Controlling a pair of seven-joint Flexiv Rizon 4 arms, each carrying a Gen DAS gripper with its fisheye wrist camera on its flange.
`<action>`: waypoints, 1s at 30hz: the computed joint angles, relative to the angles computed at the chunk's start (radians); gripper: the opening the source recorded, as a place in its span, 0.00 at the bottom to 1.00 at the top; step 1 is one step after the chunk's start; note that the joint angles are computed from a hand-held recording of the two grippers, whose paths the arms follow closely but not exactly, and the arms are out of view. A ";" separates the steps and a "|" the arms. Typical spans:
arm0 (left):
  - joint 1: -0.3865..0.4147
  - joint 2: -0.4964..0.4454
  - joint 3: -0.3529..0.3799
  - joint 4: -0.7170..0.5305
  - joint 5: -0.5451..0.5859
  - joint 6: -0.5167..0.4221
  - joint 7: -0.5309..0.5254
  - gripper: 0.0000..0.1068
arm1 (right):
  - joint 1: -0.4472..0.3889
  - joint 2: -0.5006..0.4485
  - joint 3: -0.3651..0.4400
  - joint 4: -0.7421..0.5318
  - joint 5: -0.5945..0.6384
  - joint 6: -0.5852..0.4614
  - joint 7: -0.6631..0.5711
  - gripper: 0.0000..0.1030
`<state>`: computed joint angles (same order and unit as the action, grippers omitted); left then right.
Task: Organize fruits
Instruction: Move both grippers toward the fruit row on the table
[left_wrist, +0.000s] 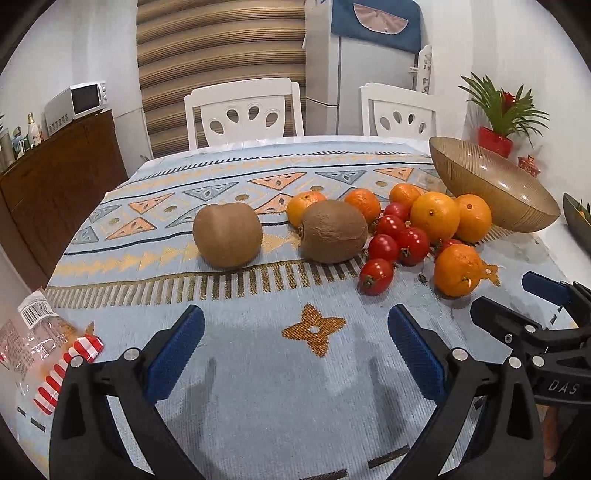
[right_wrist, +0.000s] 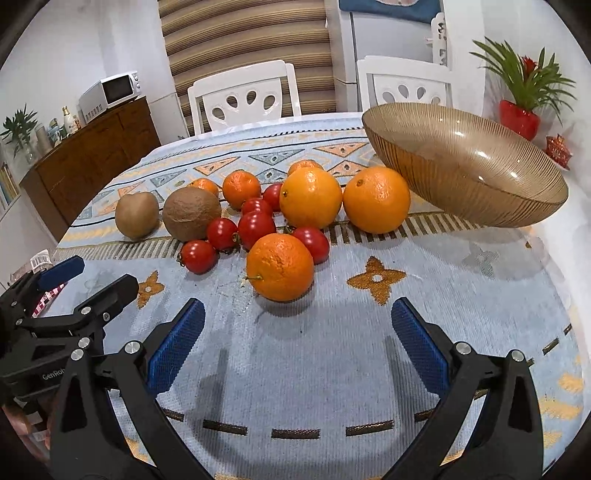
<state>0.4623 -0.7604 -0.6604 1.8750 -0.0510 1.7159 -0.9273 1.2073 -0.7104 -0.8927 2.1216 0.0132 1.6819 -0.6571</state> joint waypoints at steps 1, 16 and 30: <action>0.009 -0.001 -0.011 0.004 -0.001 -0.003 -0.002 0.92 | 0.004 -0.004 -0.005 0.001 0.000 0.000 0.000 0.97; 0.060 -0.022 -0.076 0.005 -0.045 -0.040 0.006 0.92 | 0.060 -0.049 -0.070 -0.010 -0.014 -0.036 -0.001 0.97; 0.069 -0.024 -0.089 0.010 -0.038 -0.036 -0.003 0.92 | 0.065 -0.058 -0.077 -0.013 -0.016 -0.035 0.007 0.97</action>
<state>0.5310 -0.7844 -0.7491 1.8852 -0.0889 1.6799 -0.9307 1.2719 -0.7680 -0.9692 2.1086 -0.0032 1.6465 -0.6503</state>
